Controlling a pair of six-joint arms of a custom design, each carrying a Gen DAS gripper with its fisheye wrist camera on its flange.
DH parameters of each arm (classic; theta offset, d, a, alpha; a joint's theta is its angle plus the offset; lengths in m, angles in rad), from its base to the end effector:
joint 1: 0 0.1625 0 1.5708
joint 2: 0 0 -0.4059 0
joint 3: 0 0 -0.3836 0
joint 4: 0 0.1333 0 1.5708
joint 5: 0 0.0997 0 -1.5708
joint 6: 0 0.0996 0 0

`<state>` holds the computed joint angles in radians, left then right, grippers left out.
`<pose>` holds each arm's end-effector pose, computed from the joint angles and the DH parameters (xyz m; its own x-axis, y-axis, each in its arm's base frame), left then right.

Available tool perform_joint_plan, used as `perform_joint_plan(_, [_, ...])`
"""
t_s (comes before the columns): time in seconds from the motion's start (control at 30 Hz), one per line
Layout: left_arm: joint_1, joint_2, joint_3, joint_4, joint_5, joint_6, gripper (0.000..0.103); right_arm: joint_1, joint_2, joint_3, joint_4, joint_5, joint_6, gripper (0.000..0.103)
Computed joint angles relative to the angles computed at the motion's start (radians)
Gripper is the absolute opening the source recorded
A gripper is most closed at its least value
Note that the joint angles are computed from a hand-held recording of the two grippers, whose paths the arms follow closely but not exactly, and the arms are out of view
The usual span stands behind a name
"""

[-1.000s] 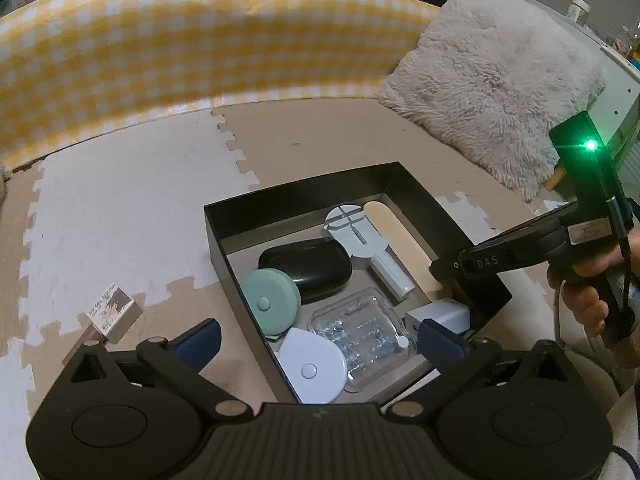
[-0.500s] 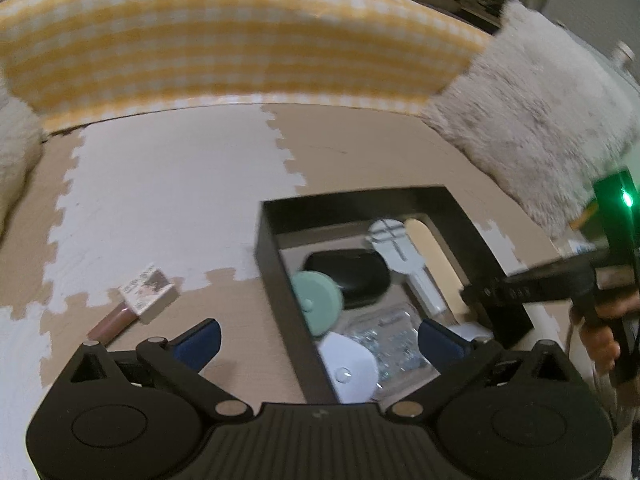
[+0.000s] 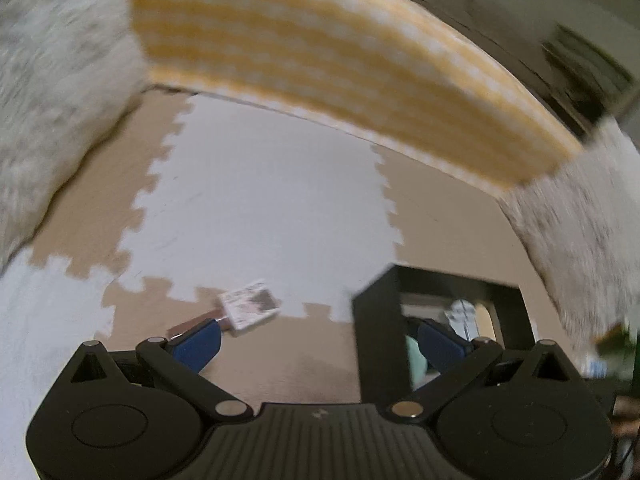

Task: Organize rigid objects
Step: 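Move the left tool down to the boxed UV gel polish bottle, then close the left tool on the gel polish bottle and lift it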

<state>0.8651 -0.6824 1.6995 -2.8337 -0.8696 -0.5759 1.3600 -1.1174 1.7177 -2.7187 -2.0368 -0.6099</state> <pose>-0.2595 -0.6091 0.0426 -0.9157 -0.0867 -0.3923 0.1554 0.8240 -0.5449 -0.0443 -0.6304 0.2866 -0.7783 -0.1375 0.6127 -0.3259 0.9225 -0.2070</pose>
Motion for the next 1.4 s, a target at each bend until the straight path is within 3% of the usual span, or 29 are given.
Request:
perform_joint_plan(0.23, [0.052, -0.027, 0.025, -0.008, -0.055, -0.161, 0.103, 0.000, 0.000, 0.000, -0.001, 0.000, -0.001, 0.014])
perform_joint_plan(0.47, [0.096, -0.009, 0.011, -0.004, -0.126, -0.206, 0.103, 0.004, 0.001, 0.001, -0.002, -0.006, -0.008, 0.014])
perform_joint_plan(0.8, [0.122, 0.028, -0.021, -0.063, -0.058, -0.096, 0.103, 0.002, 0.002, -0.001, 0.000, -0.002, -0.010, 0.014])
perform_joint_plan(1.07, [0.103, 0.054, -0.063, 0.032, 0.056, 0.083, 0.103, 0.002, 0.001, 0.000, -0.001, -0.003, -0.015, 0.014])
perform_joint_plan(1.2, [0.107, 0.067, -0.074, 0.055, 0.048, 0.090, 0.103, 0.002, 0.001, 0.001, -0.003, -0.004, -0.016, 0.014])
perform_joint_plan(1.4, [0.092, 0.100, -0.089, 0.049, 0.125, 0.075, 0.103, 0.003, 0.001, 0.002, -0.006, -0.006, -0.017, 0.014])
